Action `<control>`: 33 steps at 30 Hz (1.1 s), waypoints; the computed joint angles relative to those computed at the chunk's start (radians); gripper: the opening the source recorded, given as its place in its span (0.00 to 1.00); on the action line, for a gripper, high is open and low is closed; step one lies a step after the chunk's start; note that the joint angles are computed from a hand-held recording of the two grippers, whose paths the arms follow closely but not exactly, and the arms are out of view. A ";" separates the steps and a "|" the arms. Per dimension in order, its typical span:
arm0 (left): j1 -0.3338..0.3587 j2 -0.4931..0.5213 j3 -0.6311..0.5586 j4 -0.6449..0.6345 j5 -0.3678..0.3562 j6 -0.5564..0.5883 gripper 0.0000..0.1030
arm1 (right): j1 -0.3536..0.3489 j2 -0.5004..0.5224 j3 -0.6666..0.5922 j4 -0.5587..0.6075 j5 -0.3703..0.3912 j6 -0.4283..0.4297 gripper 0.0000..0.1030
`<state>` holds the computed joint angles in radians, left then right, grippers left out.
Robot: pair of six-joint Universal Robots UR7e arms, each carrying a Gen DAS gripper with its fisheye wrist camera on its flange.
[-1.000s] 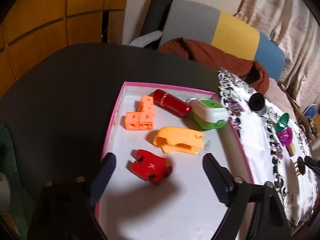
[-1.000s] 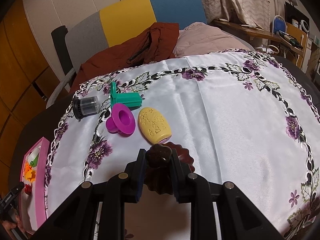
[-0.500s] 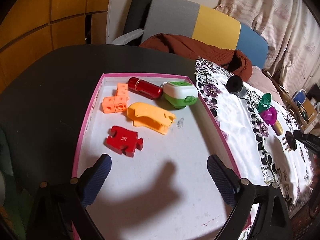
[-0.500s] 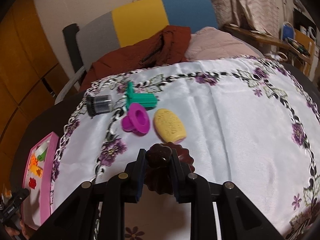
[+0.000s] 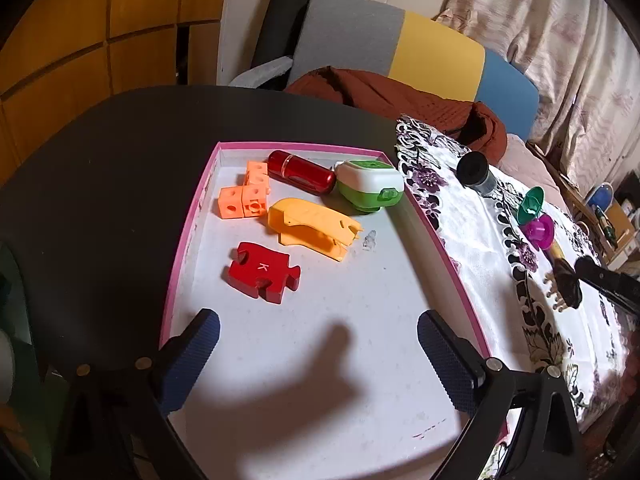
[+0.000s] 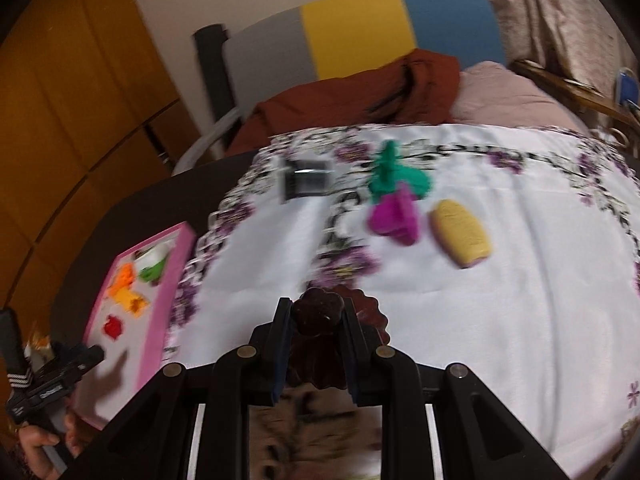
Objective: Organize rigid objects
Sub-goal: 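Carry the brown comb into the tray and open the right gripper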
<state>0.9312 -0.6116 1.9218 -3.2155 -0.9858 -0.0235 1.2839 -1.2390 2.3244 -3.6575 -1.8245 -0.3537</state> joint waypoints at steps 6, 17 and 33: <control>0.002 -0.010 0.016 -0.006 0.009 0.006 0.97 | 0.083 0.061 -0.036 0.035 0.030 -0.004 0.21; 0.010 -0.029 0.035 -0.016 0.035 0.007 0.97 | 0.206 0.204 -0.156 0.135 0.061 -0.014 0.21; 0.015 -0.051 0.051 -0.026 0.008 -0.006 0.97 | 0.250 0.395 -0.366 0.224 -0.091 -0.041 0.21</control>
